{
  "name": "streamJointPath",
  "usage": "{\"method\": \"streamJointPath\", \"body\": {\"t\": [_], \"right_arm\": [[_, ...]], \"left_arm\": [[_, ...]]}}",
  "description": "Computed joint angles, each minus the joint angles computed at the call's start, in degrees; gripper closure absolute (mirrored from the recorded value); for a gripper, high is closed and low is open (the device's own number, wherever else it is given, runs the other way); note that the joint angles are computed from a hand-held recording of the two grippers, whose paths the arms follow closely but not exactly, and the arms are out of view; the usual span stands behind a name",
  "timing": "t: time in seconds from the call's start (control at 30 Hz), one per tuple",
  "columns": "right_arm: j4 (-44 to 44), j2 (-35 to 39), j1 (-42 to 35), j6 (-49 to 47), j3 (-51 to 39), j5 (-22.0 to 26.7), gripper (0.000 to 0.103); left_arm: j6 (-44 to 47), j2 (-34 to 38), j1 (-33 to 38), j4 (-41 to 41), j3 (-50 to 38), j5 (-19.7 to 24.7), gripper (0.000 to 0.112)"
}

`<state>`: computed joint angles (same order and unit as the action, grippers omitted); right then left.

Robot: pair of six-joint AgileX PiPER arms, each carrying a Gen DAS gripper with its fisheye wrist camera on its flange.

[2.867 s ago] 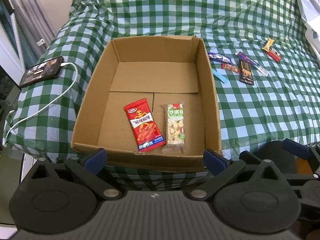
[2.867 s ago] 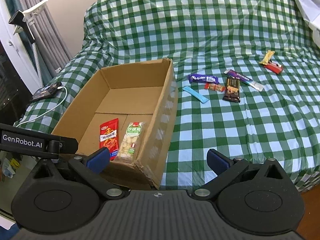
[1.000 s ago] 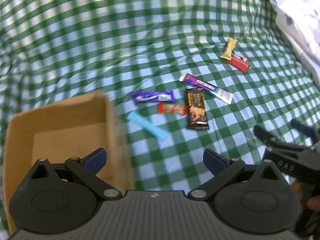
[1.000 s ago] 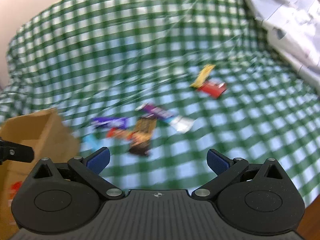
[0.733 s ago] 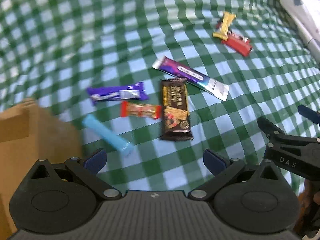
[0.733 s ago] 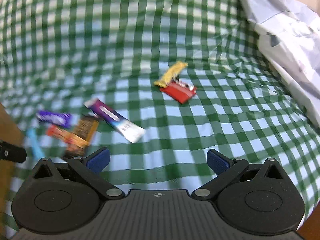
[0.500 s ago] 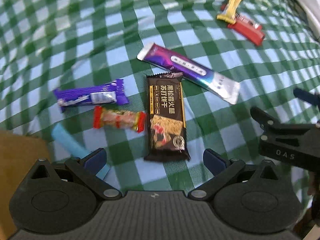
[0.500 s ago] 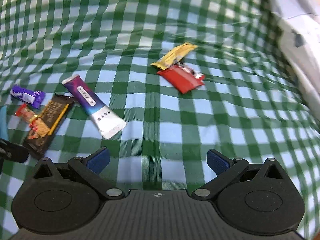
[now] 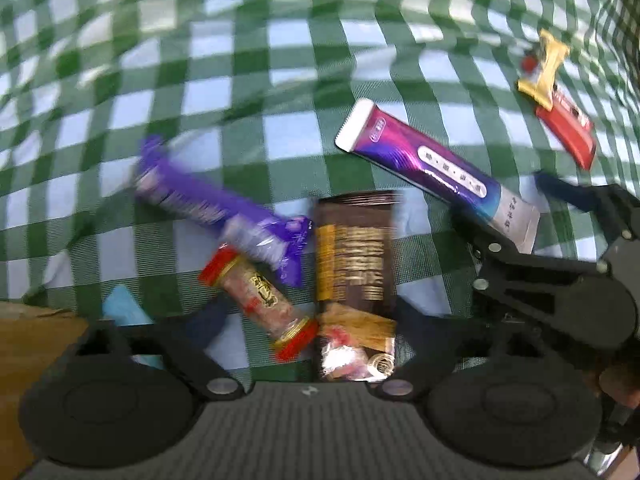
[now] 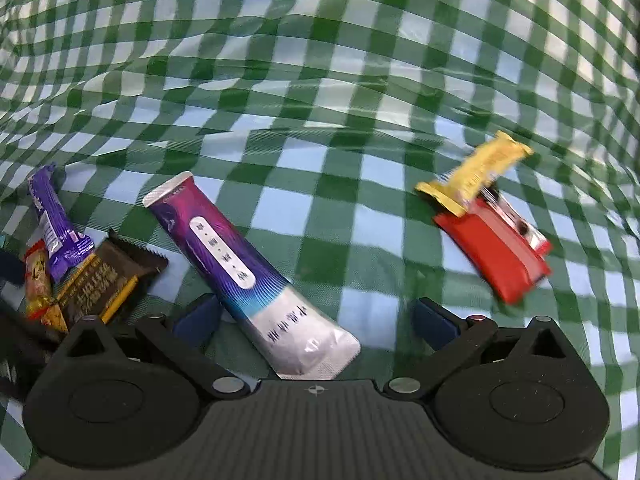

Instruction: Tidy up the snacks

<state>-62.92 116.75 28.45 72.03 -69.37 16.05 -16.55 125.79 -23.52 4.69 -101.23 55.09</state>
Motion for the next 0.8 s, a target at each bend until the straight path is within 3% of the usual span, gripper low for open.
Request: {"method": "streamJointPath", "body": {"t": [0.03,0.13,0.17,0.33,0.43,0.67,0.8], "right_arm": [[-1.0,-1.0,-0.3,-1.5,1.3,-2.9,0.04],[1.6,-2.9,1.7,-7.1,3.2,-3.2,0.075],[1.7,-3.8,2.2,-5.8,4.4,-3.1,0.077],[-9.8,-11.3,7.7,17.6,13.8,1.4,0.083],[-14.2,-18.6,13.7,33.0,21.1,7.3,0.083],[-6.5,-29.1,32.7,42.8,23.2,27.0,0.083],[-3.0,-30.9,45.0,44.6,17.5,38.3,0.083]], "left_arm": [[0.5,-1.1,-0.1,-0.1,1.2,-0.4,0.049],[2.1,-3.8,0.9,-4.8,4.2,0.8,0.057],[3.0,-5.2,1.0,-5.8,5.9,0.9,0.079],[6.6,-19.6,-0.6,-9.5,22.2,-2.9,0.08],[7.6,-27.6,-0.3,-10.0,30.0,-4.1,0.08],[13.3,-44.7,5.7,-15.2,36.1,2.3,0.08],[21.7,-55.6,16.1,-20.7,36.8,9.7,0.08]]}}
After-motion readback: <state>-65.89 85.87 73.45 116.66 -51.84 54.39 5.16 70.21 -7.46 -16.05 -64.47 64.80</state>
